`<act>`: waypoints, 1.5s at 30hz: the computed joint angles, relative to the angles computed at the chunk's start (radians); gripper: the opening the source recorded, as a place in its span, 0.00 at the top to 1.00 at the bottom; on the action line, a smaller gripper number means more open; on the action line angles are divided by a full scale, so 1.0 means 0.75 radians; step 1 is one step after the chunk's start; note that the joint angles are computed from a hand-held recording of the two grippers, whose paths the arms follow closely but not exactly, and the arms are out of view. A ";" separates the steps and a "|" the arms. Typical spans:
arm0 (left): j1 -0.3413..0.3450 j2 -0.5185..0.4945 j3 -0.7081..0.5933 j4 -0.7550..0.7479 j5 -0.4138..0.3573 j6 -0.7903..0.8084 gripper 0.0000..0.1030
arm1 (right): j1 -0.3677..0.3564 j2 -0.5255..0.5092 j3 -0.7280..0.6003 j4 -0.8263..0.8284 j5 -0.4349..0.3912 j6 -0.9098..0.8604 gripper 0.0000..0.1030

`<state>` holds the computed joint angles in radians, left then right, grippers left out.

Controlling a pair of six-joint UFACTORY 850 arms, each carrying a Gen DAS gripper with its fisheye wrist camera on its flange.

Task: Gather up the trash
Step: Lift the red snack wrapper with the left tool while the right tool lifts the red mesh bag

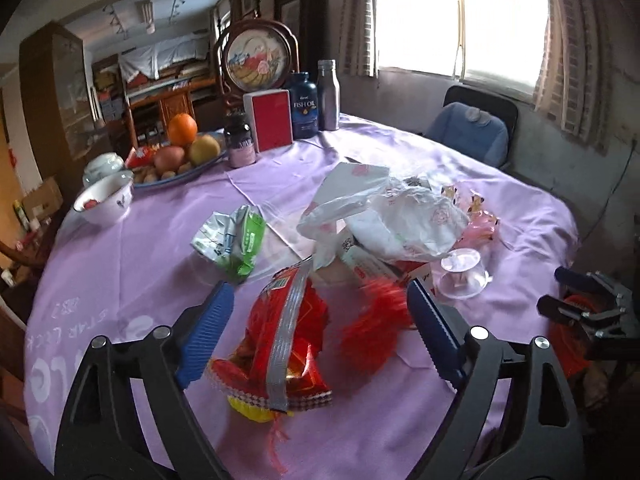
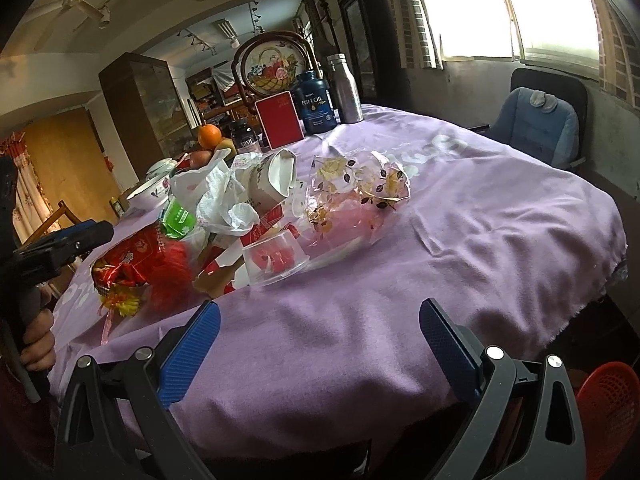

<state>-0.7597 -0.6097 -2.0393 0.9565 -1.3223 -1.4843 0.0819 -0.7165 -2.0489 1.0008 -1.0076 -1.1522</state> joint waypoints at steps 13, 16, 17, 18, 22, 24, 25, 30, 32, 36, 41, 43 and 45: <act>0.066 -0.016 0.056 -0.171 -0.012 0.146 0.16 | 0.006 0.021 0.031 0.000 -0.040 -0.017 0.05; 0.107 -0.002 0.088 -0.252 0.049 0.146 0.21 | 0.009 0.038 0.046 0.018 -0.047 -0.040 0.05; 0.109 0.023 0.123 -0.245 0.080 0.120 0.36 | 0.013 0.040 0.045 0.019 -0.054 -0.045 0.05; 0.108 0.053 0.160 -0.235 0.116 0.099 0.45 | 0.020 0.037 0.034 0.016 -0.073 -0.047 0.05; 0.070 0.225 0.362 -0.046 0.204 -0.158 0.57 | 0.054 0.004 -0.041 0.016 -0.190 -0.020 0.05; 0.062 0.283 0.426 0.008 0.201 -0.249 0.57 | 0.081 -0.012 -0.079 0.022 -0.254 -0.016 0.05; 0.061 0.310 0.457 0.024 0.203 -0.288 0.57 | 0.097 -0.012 -0.086 0.022 -0.273 -0.025 0.05; 0.081 0.398 0.586 0.023 0.363 -0.413 0.46 | 0.178 0.008 -0.066 -0.024 -0.279 -0.075 0.05; 0.088 0.377 0.562 -0.014 0.371 -0.369 0.24 | 0.212 -0.046 -0.150 -0.082 -0.340 -0.015 0.06; 0.060 0.332 0.506 0.021 0.251 -0.324 0.21 | 0.272 -0.107 -0.242 -0.173 -0.353 0.083 0.14; 0.091 0.418 0.620 -0.001 0.359 -0.454 0.19 | 0.341 -0.196 -0.374 -0.336 -0.338 0.189 0.23; 0.099 0.427 0.633 -0.021 0.393 -0.450 0.19 | 0.335 -0.213 -0.394 -0.311 -0.372 0.180 0.60; 0.101 0.421 0.626 -0.034 0.418 -0.419 0.19 | 0.310 -0.222 -0.403 -0.256 -0.424 0.163 0.60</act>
<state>-0.6838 -0.2939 -1.5701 0.9308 -1.0090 -1.7985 0.3145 -0.8832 -2.3509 0.8089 -1.3257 -1.0298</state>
